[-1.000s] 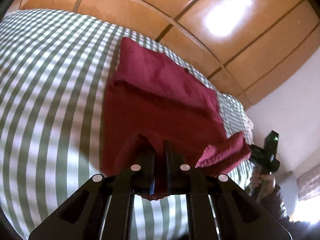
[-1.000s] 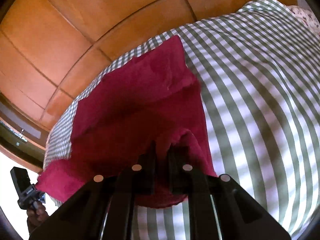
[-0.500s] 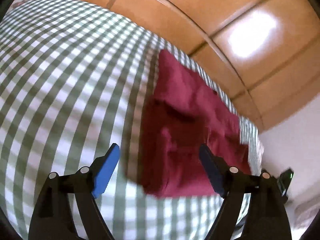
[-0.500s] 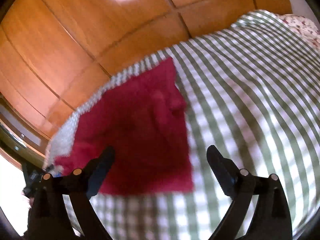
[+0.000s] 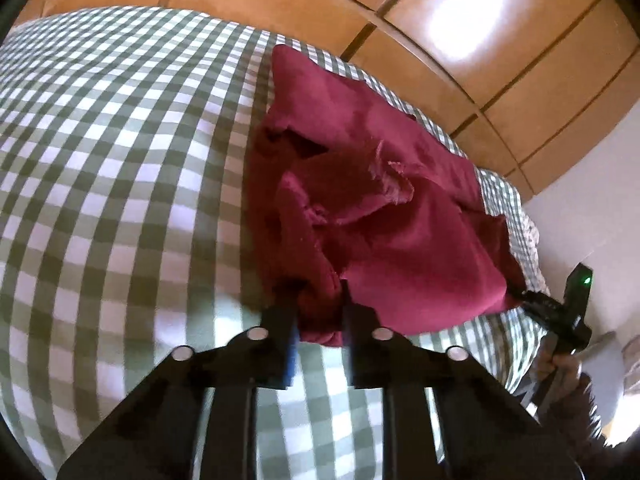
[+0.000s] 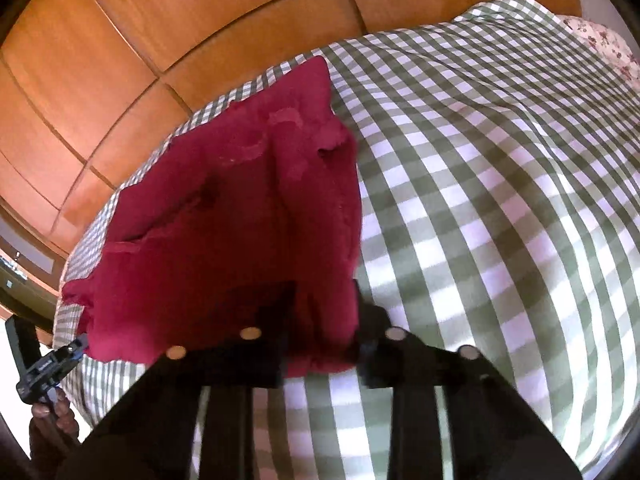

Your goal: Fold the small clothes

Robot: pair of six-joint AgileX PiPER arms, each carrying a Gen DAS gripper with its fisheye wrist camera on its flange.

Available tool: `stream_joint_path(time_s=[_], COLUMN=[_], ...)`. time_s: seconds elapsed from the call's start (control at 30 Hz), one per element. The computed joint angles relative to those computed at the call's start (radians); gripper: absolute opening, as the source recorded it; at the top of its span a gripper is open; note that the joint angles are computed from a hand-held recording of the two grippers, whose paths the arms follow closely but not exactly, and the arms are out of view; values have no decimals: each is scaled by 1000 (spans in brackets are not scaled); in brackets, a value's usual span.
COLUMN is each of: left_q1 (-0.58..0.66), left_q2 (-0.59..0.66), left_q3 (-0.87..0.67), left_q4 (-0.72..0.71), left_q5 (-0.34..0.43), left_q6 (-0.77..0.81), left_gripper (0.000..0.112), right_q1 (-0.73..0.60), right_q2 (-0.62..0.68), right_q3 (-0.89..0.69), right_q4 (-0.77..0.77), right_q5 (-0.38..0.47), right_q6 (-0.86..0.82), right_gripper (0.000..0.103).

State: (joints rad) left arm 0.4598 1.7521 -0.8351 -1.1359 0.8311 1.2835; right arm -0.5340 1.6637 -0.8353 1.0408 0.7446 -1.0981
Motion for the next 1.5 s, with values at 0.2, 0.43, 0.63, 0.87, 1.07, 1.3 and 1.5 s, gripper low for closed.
stream_joint_path(time_s=[0.2,0.43,0.63,0.87,1.07,1.3,1.5], left_q1=[92,237,301,164,-16,-100,-149], left_q2=[-64,-210,-361,-448,-437,-366,-331], left_q3=[96,253,340,328,319,284,246], left_q4=[41,183,289,175,95,75,63], left_q5=[72,177,161,-12,-171,-215,-233], left_q6=[83,135,121,110,126,157,144], left_gripper=[13,13,16,69,69,55,16], right_q1=[-114,-316,-386,-249,-71,17,10], right_q2=[-115,-220,-294,-300,-231,-170,-179], right_q3=[104,201,216,174,158,182,165], right_q4=[-55,-199,-287,-172,-106,-42,-88], right_q5=[107,252,319,172,5,-115,-106], right_q6=[-54,-131,-168,-95,-42,-88,-47], right_gripper=[17,17,25,56,55,47,28])
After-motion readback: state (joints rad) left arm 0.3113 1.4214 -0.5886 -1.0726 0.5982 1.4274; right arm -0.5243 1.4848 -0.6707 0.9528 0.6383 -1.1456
